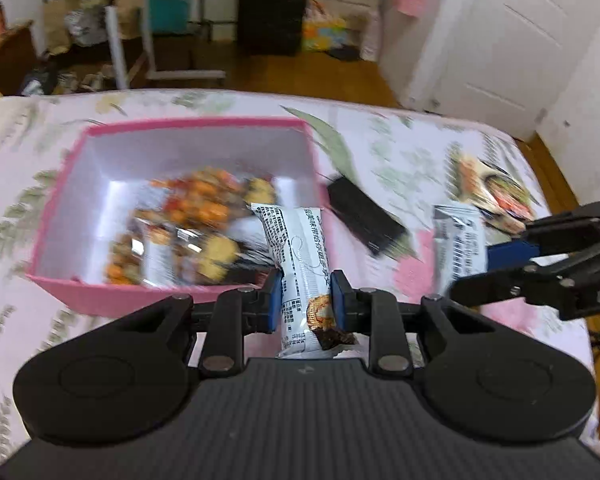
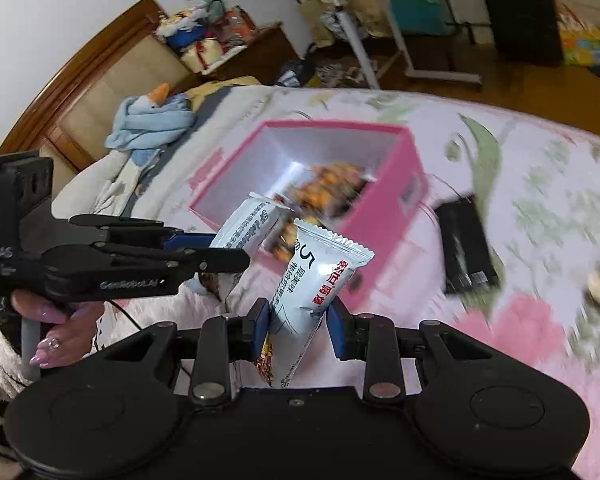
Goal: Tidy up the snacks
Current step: 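Carry both white snack bars over the pink box with both grippers, then open both grippers to drop the white snack bars into the pink box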
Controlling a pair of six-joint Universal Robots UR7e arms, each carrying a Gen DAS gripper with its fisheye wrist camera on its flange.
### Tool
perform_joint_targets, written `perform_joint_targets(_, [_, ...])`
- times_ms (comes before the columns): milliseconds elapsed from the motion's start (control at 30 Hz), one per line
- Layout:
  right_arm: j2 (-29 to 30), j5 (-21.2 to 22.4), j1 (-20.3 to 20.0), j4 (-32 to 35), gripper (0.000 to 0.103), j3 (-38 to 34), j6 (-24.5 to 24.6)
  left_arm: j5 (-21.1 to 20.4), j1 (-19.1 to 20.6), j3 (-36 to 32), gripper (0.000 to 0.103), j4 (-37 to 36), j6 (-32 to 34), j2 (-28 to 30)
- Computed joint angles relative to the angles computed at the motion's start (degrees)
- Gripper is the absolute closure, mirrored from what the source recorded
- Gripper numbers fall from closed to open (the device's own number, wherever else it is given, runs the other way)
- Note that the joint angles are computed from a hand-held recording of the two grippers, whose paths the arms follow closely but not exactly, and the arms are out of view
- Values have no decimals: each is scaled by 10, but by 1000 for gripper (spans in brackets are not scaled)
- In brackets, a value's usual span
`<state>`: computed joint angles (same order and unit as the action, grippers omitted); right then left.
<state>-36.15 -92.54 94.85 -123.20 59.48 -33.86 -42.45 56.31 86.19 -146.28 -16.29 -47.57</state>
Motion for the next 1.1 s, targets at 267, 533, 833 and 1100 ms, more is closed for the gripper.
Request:
perform_joint_targets(267, [125, -4, 25, 29, 67, -166, 10, 27, 49, -31, 78, -83, 96, 17])
perform_joint_targets(533, [276, -83, 43, 121, 67, -397, 13, -37, 106, -89, 78, -72, 123, 54])
perform_joint_targets(833, [242, -86, 39, -26, 55, -277, -45, -41, 105, -94, 66, -127, 145, 74])
perform_joint_targets(1100, [136, -2, 13, -145, 49, -126, -36, -68, 74, -60, 63, -120, 133, 46])
